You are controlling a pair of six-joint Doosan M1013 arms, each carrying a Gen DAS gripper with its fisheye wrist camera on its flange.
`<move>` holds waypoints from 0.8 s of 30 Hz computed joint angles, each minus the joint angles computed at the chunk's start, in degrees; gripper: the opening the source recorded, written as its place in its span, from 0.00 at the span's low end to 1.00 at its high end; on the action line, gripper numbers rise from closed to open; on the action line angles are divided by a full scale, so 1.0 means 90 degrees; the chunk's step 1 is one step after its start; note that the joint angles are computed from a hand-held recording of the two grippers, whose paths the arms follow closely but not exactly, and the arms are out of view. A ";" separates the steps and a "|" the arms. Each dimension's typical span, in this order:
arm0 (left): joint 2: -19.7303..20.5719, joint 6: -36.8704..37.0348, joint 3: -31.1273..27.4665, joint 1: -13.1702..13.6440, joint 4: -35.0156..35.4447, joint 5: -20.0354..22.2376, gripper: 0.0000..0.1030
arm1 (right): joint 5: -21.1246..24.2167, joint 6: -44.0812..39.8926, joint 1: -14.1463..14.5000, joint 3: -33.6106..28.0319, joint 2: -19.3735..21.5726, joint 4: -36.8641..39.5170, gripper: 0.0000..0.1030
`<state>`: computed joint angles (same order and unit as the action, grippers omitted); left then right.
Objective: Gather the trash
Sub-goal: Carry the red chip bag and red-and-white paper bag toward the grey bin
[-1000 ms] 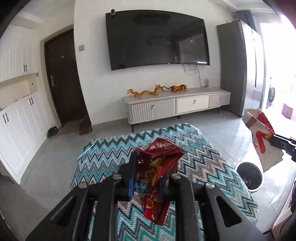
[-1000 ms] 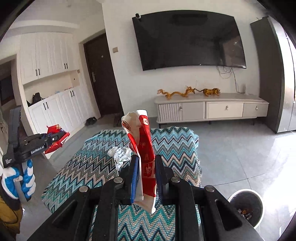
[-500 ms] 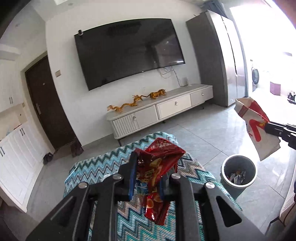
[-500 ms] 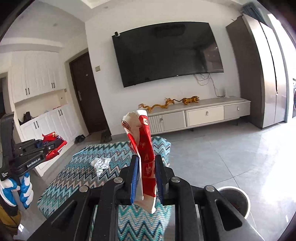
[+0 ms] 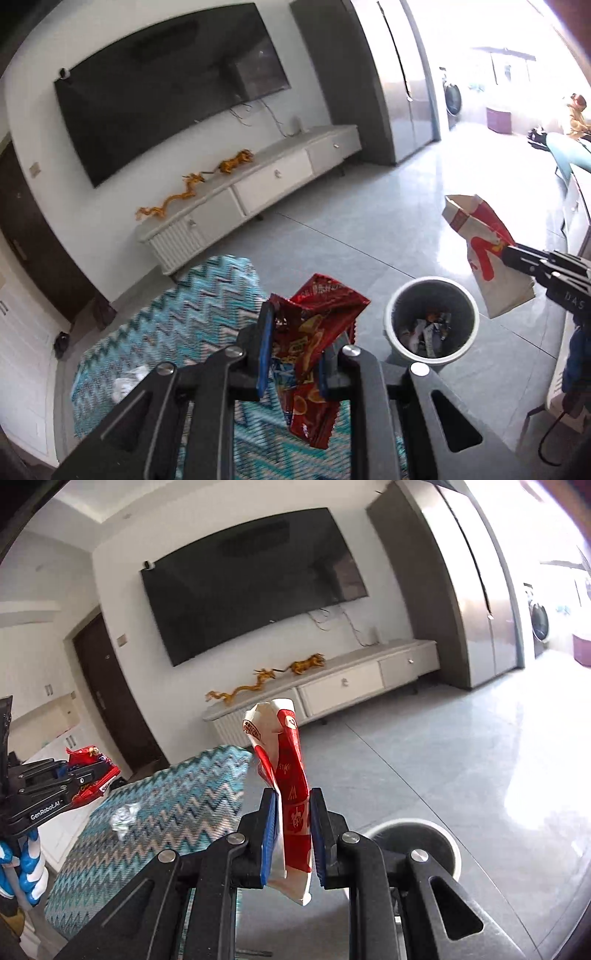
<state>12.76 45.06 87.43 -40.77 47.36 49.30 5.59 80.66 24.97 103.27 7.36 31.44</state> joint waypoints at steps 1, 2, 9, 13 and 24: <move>0.0138 0.0218 -0.0144 0.0037 -0.0271 -0.0038 0.18 | 0.0023 0.0245 -0.0058 0.0026 0.0026 -0.0199 0.17; 0.0269 0.0406 -0.0274 0.0069 -0.0500 -0.0064 0.18 | 0.0057 0.0741 -0.0106 0.0031 0.0068 -0.0650 0.17; 0.1211 0.1704 -0.1168 0.0292 -0.2210 -0.0181 0.18 | 0.0420 0.2901 -0.0428 -0.0013 0.0481 -0.2479 0.17; 0.1728 0.2222 -0.1644 0.0328 -0.2867 -0.0151 0.19 | 0.0662 0.3237 -0.0582 -0.0130 0.0794 -0.2646 0.17; 0.2653 0.2990 -0.2552 0.0452 -0.4375 0.0091 0.41 | 0.1283 0.3576 -0.0826 -0.0512 0.1474 -0.2600 0.23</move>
